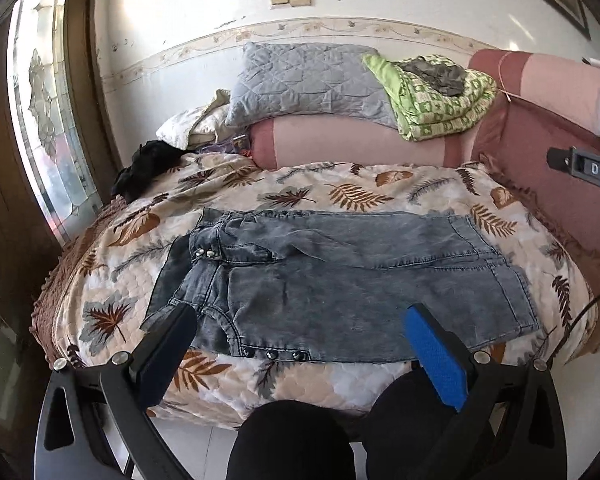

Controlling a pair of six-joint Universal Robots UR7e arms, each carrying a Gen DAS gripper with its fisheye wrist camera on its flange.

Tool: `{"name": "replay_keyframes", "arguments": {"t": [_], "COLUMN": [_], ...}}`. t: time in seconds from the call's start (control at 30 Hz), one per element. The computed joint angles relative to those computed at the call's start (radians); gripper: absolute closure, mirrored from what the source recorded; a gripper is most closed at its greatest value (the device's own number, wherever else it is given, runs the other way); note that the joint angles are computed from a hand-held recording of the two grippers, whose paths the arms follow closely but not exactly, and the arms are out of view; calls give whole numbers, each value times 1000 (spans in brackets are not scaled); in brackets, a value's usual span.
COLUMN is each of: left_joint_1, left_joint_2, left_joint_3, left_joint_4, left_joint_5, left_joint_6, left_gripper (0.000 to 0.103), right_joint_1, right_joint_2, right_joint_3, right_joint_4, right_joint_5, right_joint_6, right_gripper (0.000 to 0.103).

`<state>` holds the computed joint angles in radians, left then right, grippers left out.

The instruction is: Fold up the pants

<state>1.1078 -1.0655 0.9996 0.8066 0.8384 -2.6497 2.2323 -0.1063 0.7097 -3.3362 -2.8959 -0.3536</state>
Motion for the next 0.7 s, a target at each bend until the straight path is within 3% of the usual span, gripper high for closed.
{"name": "replay_keyframes", "arguments": {"t": [0.27,0.43,0.7], "left_joint_1": [-10,-15,12], "left_joint_2": [8,12,111], "left_joint_3": [11,-3,-220], "left_joint_4": [11,-48,-1], "left_joint_5": [-10,-38,-25], "left_joint_6": [56,138,122], "left_gripper": [0,0,0], "right_joint_1": [-2,-5,-17], "right_joint_2": [3,4,4], "right_joint_3": [-2,0,-3], "right_joint_4": [-14,-3,31], "right_joint_5": [-10,-17,-16], "right_joint_6": [-22,-11,6], "right_gripper": [0,0,0]}}
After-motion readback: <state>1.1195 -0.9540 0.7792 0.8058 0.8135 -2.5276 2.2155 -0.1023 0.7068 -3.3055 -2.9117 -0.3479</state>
